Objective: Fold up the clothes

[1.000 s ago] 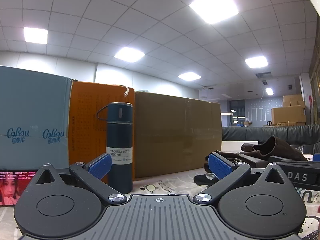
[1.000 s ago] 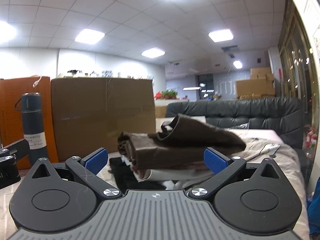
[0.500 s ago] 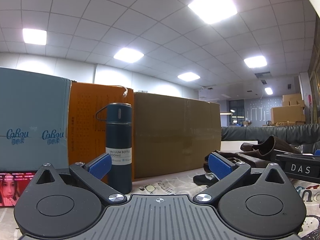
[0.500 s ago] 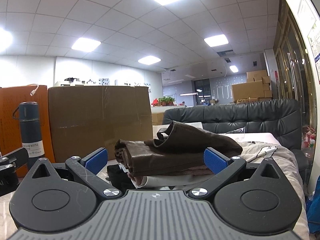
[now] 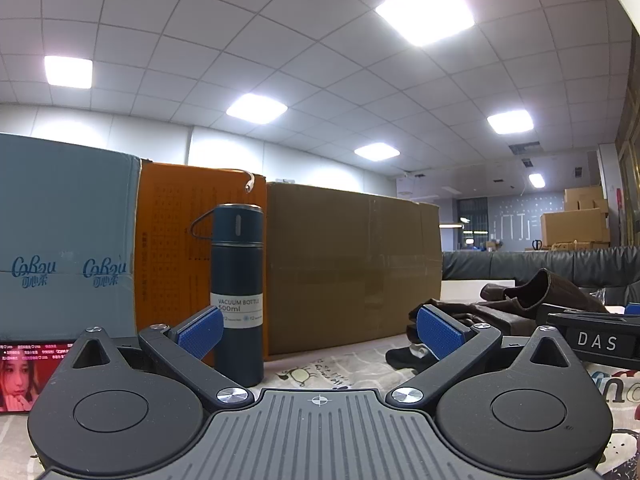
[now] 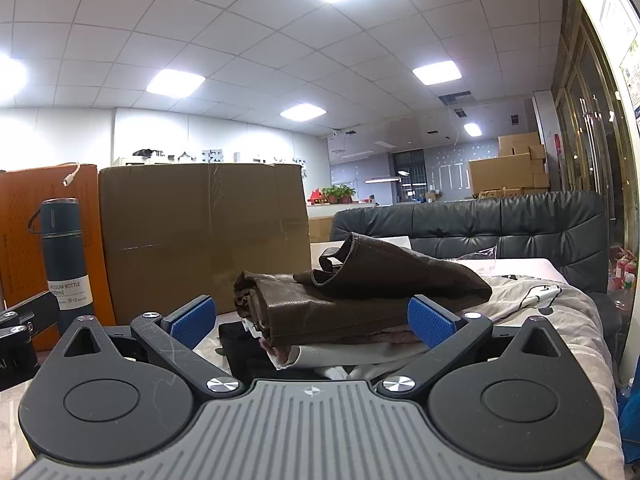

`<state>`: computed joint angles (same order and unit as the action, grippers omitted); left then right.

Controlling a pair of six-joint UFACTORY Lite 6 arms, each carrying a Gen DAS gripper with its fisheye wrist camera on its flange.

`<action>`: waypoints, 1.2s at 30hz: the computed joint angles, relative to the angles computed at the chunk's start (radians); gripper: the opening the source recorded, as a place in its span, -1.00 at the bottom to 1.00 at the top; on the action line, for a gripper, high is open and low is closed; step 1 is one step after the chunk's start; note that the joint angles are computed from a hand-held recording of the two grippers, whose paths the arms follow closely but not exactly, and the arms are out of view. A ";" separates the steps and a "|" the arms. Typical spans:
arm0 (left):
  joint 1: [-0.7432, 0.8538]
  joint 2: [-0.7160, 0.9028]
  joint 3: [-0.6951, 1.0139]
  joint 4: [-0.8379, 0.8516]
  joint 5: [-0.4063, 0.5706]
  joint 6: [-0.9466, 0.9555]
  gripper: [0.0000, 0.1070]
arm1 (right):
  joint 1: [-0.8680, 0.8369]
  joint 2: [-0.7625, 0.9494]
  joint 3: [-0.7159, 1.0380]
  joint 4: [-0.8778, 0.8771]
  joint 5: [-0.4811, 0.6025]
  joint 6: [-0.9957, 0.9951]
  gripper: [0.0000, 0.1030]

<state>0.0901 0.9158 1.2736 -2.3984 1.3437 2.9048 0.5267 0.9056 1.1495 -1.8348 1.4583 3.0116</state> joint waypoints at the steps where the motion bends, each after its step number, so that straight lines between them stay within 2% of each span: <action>1: 0.000 0.000 0.000 0.000 0.000 0.000 0.93 | 0.000 0.000 -0.001 -0.001 -0.001 0.000 1.00; 36: 0.001 -0.007 -0.011 0.006 0.004 0.005 0.93 | -0.010 0.002 0.007 -0.018 -0.022 -0.009 1.00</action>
<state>0.0912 0.9091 1.2626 -2.3926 1.3473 2.9097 0.5164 0.9074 1.1569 -1.8533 1.4360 3.0026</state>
